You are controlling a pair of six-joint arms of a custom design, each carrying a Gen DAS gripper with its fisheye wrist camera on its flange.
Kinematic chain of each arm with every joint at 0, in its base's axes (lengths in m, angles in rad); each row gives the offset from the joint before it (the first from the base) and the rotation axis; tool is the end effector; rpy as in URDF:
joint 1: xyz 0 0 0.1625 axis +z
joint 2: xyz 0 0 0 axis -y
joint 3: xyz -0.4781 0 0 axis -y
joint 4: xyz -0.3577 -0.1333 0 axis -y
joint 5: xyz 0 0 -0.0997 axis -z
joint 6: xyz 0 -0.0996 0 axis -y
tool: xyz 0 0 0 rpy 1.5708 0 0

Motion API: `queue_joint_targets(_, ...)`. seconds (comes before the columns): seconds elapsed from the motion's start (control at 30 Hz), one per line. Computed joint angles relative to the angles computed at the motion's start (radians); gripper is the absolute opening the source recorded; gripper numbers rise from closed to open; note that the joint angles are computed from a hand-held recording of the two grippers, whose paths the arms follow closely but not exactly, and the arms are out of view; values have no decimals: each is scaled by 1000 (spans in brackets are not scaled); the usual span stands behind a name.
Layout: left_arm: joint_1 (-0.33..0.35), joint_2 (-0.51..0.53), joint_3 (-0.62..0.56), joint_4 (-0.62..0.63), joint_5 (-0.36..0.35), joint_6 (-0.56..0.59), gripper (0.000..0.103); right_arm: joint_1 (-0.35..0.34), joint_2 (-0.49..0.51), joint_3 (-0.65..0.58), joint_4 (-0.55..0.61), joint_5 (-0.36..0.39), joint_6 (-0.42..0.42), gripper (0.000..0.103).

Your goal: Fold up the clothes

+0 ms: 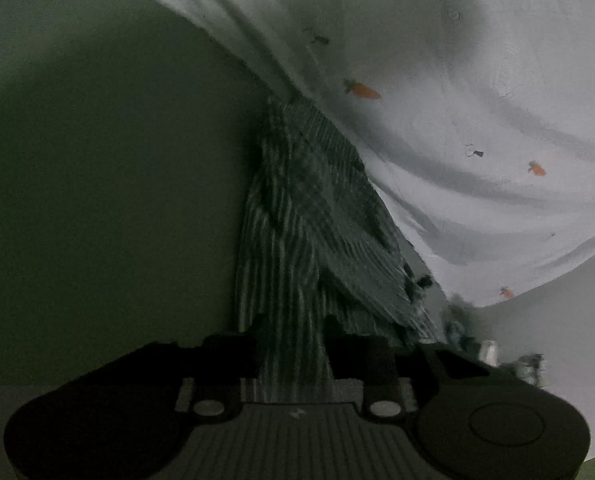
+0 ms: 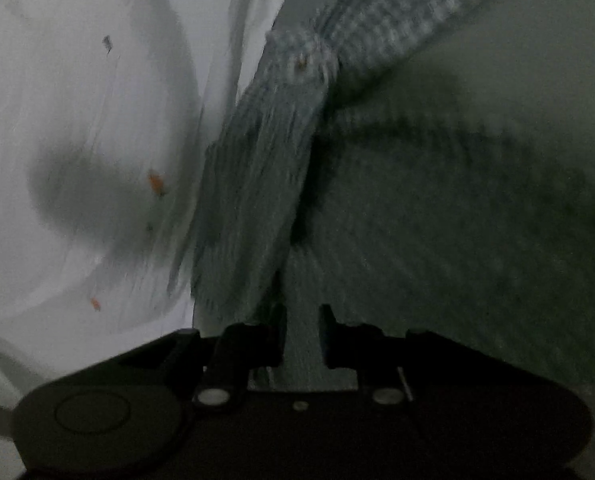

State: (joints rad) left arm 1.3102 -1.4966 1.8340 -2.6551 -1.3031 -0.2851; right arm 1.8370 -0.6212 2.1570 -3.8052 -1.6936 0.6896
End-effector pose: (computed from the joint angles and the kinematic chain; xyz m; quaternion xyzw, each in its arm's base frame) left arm 0.0225 -0.5353 0.5181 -0.0600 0.9221 -0.3817 0.0222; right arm 0.2592 -0.4903 0.0717 0.2176 0.9125 -0.3298 0.1059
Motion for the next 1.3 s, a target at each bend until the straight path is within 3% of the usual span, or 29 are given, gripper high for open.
queue_joint_targets(0.13,23,122,-150,9,9,63,48,8,-9,-154,140,-158,-93,40)
queue_joint_targets(0.17,31,154,-190,9,8,76,49,14,-3,-206,182,-214,-137,45)
queue_joint_targets(0.2,40,192,-240,17,9,85,51,19,4,-257,218,-267,-182,57)
queue_joint_targets(0.33,66,330,-445,106,38,79,54,34,49,-452,382,-425,-366,66)
queue_joint_targets(0.4,81,400,-550,144,36,102,55,40,86,-532,409,-470,-495,80)
queue_joint_targets(0.5,94,483,-679,204,69,110,60,51,149,-649,477,-576,-672,82)
queue_joint_targets(0.6,111,550,-780,233,87,97,63,45,180,-715,567,-629,-673,82)
queue_joint_targets(0.67,122,576,-816,247,61,112,62,37,182,-718,569,-628,-659,77)
queue_joint_targets(0.7,127,584,-828,247,44,118,61,35,181,-717,568,-627,-654,63)
queue_joint_targets(0.77,139,594,-840,236,-8,129,40,32,170,-706,551,-613,-646,45)
queue_joint_targets(0.8,141,599,-845,234,-21,129,21,29,167,-705,537,-598,-641,29)
queue_joint_targets(0.83,135,602,-847,227,-2,134,13,27,167,-707,510,-572,-636,20)
queue_joint_targets(0.9,123,609,-850,213,38,145,8,23,148,-693,444,-516,-629,15)
queue_joint_targets(1.07,104,621,-877,158,32,146,7,19,105,-681,238,-360,-618,12)
queue_joint_targets(1.13,99,641,-917,170,25,153,8,10,96,-690,204,-318,-613,11)
queue_joint_targets(1.23,85,690,-990,228,99,202,15,-1,114,-733,228,-362,-636,12)
queue_joint_targets(1.3,81,718,-1025,255,162,195,14,-12,130,-759,259,-415,-641,11)
